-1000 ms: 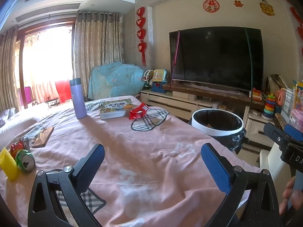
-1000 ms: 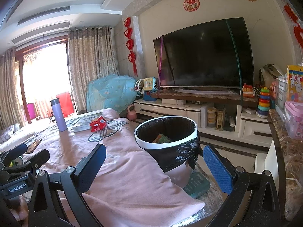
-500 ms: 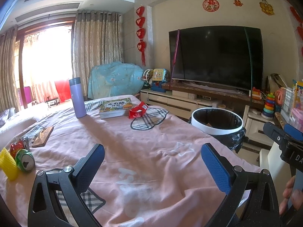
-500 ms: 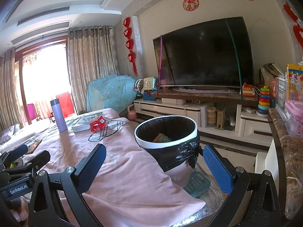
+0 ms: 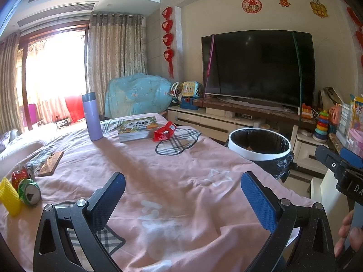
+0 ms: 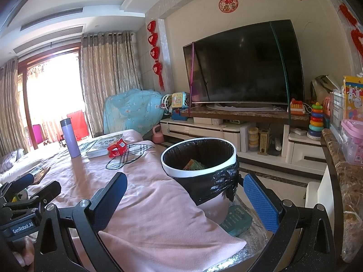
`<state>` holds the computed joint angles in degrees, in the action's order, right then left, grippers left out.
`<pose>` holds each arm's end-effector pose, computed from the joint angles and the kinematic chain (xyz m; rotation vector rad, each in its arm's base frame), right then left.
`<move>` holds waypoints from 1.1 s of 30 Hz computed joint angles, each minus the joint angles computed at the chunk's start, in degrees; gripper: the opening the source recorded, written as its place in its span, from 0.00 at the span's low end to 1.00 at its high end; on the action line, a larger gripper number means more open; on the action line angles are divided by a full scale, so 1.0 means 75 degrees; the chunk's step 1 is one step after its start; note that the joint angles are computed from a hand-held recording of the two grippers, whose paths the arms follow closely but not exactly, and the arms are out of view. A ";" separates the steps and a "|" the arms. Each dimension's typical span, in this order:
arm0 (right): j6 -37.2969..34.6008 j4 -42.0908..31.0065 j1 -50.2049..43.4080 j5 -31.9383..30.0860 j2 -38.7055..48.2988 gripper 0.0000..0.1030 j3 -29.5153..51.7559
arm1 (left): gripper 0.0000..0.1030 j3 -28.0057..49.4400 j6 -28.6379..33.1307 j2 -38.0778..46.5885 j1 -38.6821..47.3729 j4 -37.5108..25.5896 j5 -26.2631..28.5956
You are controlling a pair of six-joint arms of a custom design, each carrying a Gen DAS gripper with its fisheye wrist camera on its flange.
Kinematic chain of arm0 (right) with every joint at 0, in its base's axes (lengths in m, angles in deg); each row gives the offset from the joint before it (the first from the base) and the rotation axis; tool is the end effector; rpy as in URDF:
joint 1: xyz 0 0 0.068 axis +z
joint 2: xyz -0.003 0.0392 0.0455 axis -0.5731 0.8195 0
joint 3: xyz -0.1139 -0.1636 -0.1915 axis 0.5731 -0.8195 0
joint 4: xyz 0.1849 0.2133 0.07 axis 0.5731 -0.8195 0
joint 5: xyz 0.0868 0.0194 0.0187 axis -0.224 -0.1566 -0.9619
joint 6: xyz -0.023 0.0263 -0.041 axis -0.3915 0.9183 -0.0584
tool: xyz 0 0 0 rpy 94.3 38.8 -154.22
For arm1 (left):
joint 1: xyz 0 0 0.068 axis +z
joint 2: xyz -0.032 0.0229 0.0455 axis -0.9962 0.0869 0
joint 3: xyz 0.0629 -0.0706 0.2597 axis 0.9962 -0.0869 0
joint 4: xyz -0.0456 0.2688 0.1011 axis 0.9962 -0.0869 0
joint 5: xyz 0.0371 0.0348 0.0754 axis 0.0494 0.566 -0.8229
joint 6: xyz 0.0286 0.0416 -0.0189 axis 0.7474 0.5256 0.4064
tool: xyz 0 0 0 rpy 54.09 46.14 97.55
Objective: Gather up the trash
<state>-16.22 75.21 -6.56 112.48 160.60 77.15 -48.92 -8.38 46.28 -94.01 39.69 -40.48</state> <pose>0.2980 0.1382 0.0501 0.2325 1.8988 -0.0452 0.3374 -0.0559 0.0289 0.2596 1.9191 -0.1260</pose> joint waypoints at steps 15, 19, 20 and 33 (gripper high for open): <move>0.0015 0.0022 0.0002 0.0005 0.0002 1.00 -0.0022 | 0.99 0.0012 0.0007 0.0029 -0.0003 -0.0010 0.0016; 0.0026 0.0062 0.0004 0.0021 0.0023 1.00 -0.0027 | 0.99 0.0003 0.0014 0.0027 -0.0009 -0.0010 0.0028; 0.0026 0.0062 0.0004 0.0021 0.0023 1.00 -0.0027 | 0.99 0.0021 0.0009 0.0027 -0.0008 -0.0027 0.0026; 0.0071 0.0001 0.0025 -0.0017 0.0010 1.00 0.0003 | 0.99 0.0058 -0.0007 0.0037 -0.0049 -0.0105 0.0043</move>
<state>-15.69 75.22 -6.38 112.36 160.68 77.17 -48.48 -8.43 46.56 -94.37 38.90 -40.16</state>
